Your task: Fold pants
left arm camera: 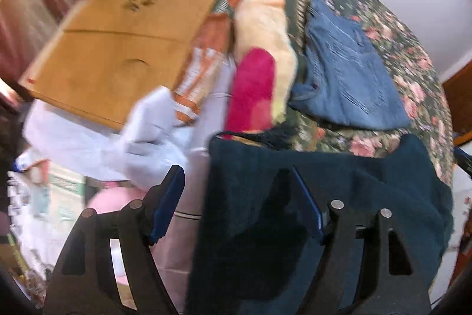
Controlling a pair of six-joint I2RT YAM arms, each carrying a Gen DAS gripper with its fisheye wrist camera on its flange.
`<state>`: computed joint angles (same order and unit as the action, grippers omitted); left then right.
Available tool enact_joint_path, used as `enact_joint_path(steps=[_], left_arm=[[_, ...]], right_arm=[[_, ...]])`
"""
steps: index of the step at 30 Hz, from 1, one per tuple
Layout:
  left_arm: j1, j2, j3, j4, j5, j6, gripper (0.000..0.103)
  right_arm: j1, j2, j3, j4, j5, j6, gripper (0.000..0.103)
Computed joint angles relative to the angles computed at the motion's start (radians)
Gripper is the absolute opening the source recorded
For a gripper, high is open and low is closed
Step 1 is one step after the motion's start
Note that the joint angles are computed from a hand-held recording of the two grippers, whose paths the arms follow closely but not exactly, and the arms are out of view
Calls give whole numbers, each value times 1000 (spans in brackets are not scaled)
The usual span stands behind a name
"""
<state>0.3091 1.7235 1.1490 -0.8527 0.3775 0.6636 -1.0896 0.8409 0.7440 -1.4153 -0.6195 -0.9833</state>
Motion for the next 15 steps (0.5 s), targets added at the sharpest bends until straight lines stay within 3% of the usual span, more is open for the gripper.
enact_joint_path(steps=[3,5,8,9,13,15], left_arm=[[-17,4,-26,2,17,10,71],[-31,-15,-59,36,9,8,66],[-22,-20,-66,29,35,24,43],[-20,-23,-66,27,40,24,37],[-20,-98,-126,92,27,31,36],[-17,-123,-149,114,19,44,36]], right_arm=[[282,-33,-67,165,58,285,31],[420,-14,-101,252,90,410,31],[560,26,-135,361,147,527,31],[575,46,-133,378,156,534,31],[612,66,-158,419,163,537,45],[636,77,-158,433,184,546,45]])
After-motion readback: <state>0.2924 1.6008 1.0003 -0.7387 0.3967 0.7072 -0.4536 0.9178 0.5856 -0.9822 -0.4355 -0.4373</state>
